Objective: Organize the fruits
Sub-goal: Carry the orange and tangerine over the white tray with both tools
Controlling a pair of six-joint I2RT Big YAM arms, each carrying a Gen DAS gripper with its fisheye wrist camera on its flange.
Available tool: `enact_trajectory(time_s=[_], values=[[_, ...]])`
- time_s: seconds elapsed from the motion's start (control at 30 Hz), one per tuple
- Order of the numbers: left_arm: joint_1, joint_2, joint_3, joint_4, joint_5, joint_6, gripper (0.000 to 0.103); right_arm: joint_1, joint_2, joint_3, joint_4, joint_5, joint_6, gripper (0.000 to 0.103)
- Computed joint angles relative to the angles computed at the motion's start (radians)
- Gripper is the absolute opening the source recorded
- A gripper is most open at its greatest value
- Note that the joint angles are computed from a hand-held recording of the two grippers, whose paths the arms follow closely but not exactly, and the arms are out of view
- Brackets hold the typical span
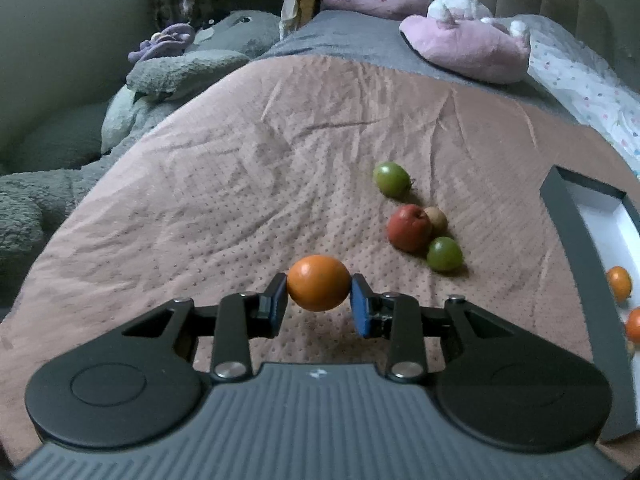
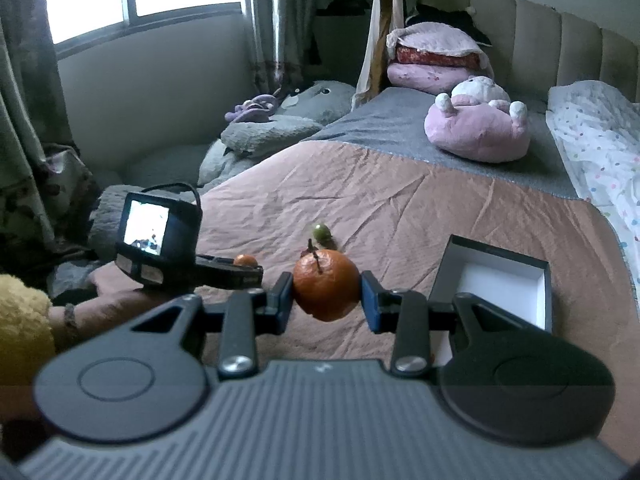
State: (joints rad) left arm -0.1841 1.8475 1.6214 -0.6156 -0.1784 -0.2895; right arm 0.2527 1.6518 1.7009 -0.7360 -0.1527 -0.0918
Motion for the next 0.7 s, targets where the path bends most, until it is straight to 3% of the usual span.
enact_trajectory(time_s=[0.7], values=[[-0.074,-0.12,-0.002,-0.018,-0.014,0.016,0.039,-0.003,-0.091,-0.067,0.043,-0.007,0.011,0.039]])
